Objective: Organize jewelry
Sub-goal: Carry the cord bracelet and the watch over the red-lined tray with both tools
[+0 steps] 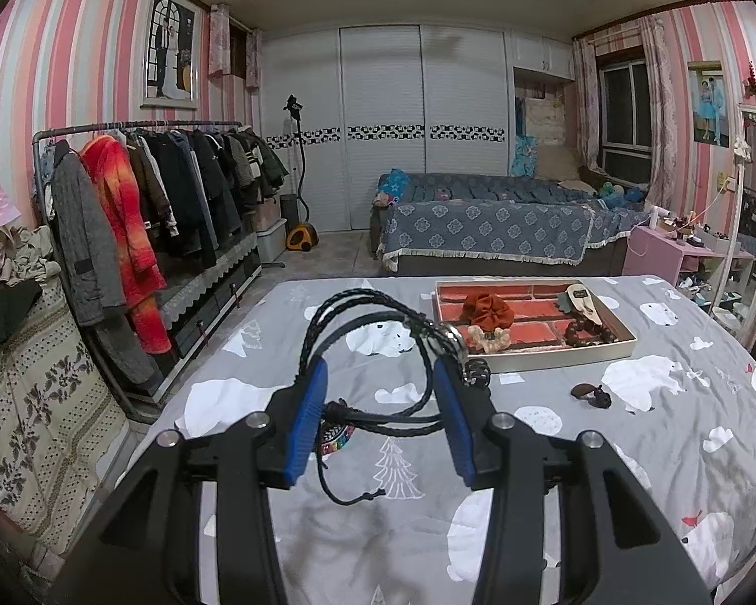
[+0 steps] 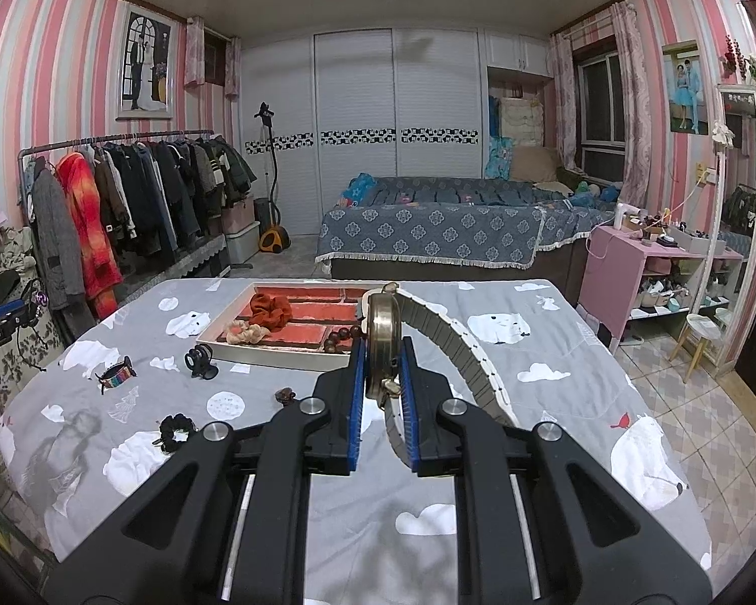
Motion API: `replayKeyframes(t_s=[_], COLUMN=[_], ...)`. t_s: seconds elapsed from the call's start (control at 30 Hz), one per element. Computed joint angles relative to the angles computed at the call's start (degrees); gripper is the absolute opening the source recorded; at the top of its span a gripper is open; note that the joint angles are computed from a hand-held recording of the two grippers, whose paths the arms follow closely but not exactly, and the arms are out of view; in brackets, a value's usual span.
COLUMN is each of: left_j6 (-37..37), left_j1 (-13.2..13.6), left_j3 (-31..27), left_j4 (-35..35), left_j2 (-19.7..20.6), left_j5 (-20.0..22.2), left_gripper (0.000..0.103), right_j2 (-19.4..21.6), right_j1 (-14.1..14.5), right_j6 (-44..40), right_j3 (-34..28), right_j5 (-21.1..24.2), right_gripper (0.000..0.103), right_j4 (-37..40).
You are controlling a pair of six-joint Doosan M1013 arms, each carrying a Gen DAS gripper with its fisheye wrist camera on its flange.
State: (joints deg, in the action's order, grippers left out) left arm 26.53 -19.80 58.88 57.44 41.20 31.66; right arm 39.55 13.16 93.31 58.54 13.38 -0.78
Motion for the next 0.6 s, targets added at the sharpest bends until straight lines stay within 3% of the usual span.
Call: replayKeyframes(t_s=[0.3, 0.47, 0.6], left_j6=[7.64, 18.22, 29.80], left_j1=[0.58, 0.89, 1.13], left_j3=[-6.70, -17.06, -31.48], left_j4=[-6.04, -14.66, -24.65], left_j2=[3.48, 8.77, 16.27], left_j5=[0.33, 1.38, 5.19], left_gripper=[0.044, 0.044, 0.044], right_j2=[2.19, 5.59, 10.53], right_j1=[-0.25, -0.37, -0.22], right_j6=[-1.30, -2.96, -5.12], right_j3=[-3.83, -10.11, -19.22], right_j5=[2.15, 5.44, 10.44], right_gripper=[0.014, 0.014, 0.014], right_j4=[1.20, 2.75, 4.37])
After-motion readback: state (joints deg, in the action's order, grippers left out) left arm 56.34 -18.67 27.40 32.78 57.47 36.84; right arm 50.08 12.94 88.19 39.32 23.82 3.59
